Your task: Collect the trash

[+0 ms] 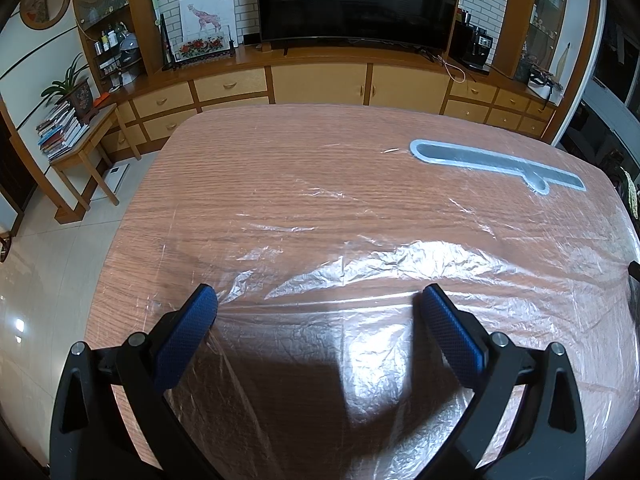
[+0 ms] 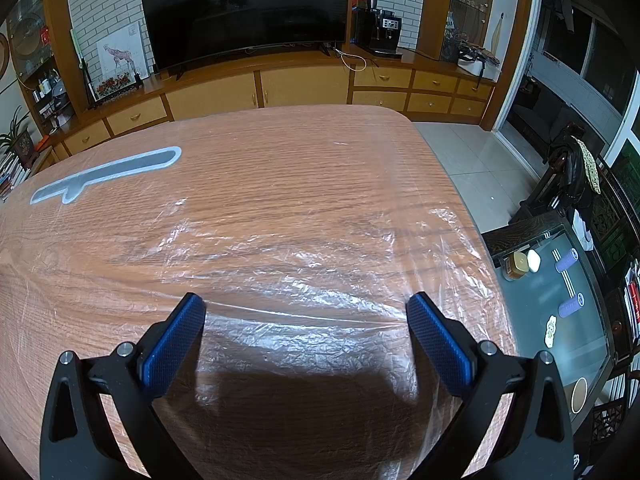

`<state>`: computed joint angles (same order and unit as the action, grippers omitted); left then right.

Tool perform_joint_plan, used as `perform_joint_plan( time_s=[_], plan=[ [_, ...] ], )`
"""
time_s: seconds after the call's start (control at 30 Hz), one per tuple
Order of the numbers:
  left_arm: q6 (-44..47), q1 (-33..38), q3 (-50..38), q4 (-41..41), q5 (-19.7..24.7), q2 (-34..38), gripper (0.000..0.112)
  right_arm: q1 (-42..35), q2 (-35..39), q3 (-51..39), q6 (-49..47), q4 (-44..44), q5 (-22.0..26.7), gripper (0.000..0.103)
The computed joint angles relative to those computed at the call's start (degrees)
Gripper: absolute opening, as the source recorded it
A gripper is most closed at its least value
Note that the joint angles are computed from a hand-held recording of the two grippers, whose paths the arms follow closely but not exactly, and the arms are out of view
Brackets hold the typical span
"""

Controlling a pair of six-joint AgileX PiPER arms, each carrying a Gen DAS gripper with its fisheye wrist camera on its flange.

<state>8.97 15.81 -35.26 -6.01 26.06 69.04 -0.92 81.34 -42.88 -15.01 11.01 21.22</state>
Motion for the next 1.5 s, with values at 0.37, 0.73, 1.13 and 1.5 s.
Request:
perform_joint_plan(
  time_s=[0.37, 0.73, 1.13, 1.5],
  plan=[
    [-2.33, -0.70, -0.21, 1.63, 0.05, 0.10, 0.102, -0.12, 0.06, 0.00, -0.31, 0.23, -0.03, 0.099],
    [-3.08, -1.09, -0.19, 2.13, 0.00, 0.10, 0.102, -0.14, 0.05, 0.00, -0.36, 0.27, -0.03, 0.099],
    [-3.13, -1.11, -0.15, 2.16, -0.02, 0.08, 0.102, -0.12, 0.04, -0.01, -0.30, 0.23, 0.00, 0.099],
    [-2.17, -0.41, 0.13, 1.48, -0.27, 0.07, 0.102, -0.14, 0.01, 0.00, -0.35, 0.27, 0.02, 0.099]
  ],
)
